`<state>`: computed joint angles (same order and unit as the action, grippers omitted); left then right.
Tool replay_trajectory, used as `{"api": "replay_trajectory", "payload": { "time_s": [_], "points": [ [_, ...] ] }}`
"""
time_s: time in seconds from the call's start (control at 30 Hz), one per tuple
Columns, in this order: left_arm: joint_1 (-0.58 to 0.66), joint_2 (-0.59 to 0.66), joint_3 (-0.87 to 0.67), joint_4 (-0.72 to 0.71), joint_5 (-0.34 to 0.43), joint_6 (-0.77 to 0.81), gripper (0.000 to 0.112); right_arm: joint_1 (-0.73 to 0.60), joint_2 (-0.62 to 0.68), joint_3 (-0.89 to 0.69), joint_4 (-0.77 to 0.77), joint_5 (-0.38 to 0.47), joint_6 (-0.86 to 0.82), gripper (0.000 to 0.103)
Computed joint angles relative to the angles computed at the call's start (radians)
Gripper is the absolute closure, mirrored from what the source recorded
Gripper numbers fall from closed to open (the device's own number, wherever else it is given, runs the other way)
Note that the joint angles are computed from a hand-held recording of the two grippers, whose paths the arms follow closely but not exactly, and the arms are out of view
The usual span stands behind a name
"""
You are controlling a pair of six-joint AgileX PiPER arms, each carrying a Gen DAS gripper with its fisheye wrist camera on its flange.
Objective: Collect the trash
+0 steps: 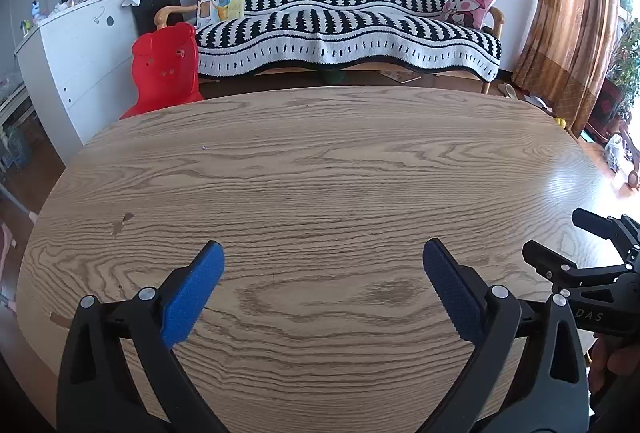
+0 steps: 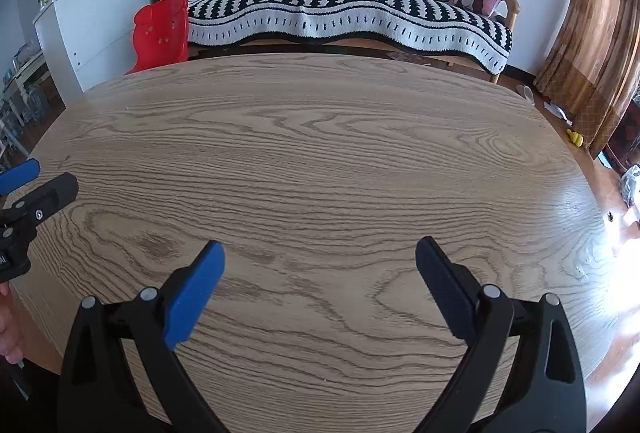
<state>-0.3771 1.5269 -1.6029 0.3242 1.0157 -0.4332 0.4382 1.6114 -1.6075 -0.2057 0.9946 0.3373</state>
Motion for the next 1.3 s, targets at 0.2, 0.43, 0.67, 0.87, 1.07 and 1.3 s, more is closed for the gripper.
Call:
{"api": "replay_trajectory", "payload": {
  "time_s": [0.2,0.43,0.67,0.87,1.07,1.3],
  "points": [
    [0.0,0.0,-0.002,-0.001,0.002,0.0,0.016,0.001,0.003,-0.007,0.001,0.007,-0.006,0.01],
    [0.0,0.0,-0.002,-0.001,0.002,0.001,0.016,0.001,0.002,-0.004,0.0,0.007,-0.006,0.01],
    [0.007,-0.002,0.01,-0.005,-0.008,0.004,0.016,-0.001,-0.004,0.004,0.002,0.001,-0.011,0.01],
    [0.006,-0.001,0.007,-0.004,-0.004,0.005,0.016,0.0,-0.009,0.007,0.0,0.002,-0.006,0.01],
    [0.026,-0.009,0.04,-0.018,-0.029,0.018,0.016,0.002,-0.008,0.003,-0.001,0.005,-0.005,0.01],
    [0.043,0.002,0.029,-0.04,-0.03,0.048,0.016,0.0,-0.011,0.007,0.001,0.005,-0.009,0.01]
  ]
}}
